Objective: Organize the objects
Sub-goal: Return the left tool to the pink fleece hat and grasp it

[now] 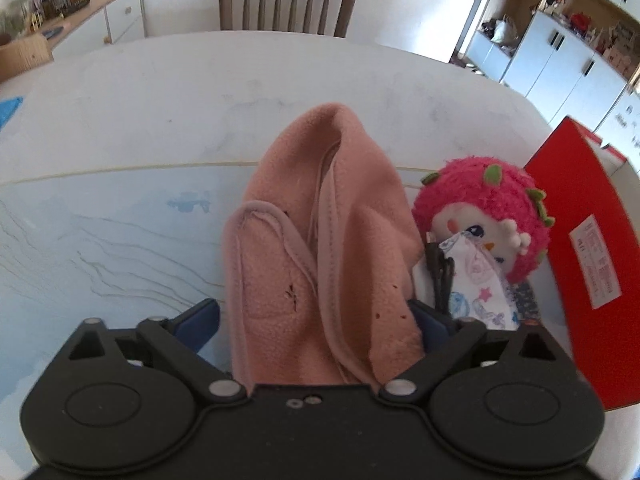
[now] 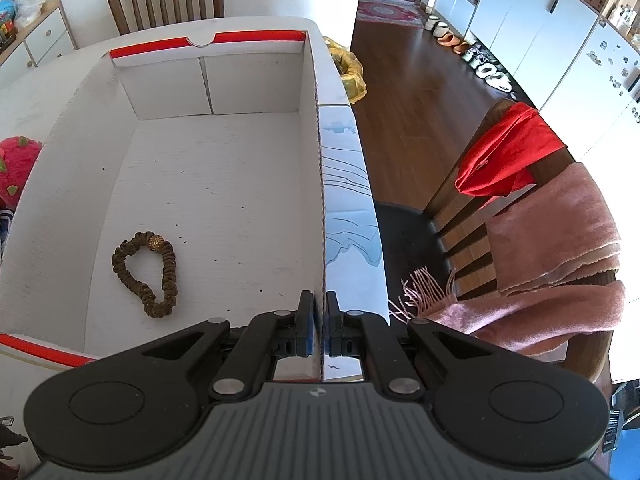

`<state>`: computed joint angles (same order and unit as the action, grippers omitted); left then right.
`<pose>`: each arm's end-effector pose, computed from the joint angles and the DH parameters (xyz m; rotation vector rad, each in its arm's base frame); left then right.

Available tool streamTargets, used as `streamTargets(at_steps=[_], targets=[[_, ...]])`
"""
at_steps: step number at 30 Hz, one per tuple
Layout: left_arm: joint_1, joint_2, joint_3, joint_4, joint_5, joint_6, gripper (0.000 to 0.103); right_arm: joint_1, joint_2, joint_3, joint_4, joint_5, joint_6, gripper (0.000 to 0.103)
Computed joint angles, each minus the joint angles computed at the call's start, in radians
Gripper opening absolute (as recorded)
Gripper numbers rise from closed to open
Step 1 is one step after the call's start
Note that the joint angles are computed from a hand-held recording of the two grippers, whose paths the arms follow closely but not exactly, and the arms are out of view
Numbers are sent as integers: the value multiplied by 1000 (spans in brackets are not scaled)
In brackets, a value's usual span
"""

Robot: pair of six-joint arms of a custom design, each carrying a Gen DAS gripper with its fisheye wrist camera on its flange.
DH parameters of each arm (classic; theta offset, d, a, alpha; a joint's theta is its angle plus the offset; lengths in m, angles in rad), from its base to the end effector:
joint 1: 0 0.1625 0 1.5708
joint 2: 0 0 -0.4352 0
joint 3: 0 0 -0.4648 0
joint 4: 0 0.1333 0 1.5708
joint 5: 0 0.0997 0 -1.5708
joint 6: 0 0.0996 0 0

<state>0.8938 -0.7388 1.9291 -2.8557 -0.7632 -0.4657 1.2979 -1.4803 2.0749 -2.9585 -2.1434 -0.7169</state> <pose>-0.2159 -0.5964 -0.0351 0.2074 2.4219 -0.6583 -0.0729 -0.5548 0.3479 0.2232 -2.2389 0.5106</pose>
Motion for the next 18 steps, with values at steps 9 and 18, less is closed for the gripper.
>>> streamTargets(at_steps=[9, 18], targets=[[-10, -6, 27, -72, -43, 20, 52, 1, 0, 1, -2, -3, 9, 5], [-63, -44, 27, 20, 15, -45, 31, -4, -6, 0, 8, 14, 6, 5]])
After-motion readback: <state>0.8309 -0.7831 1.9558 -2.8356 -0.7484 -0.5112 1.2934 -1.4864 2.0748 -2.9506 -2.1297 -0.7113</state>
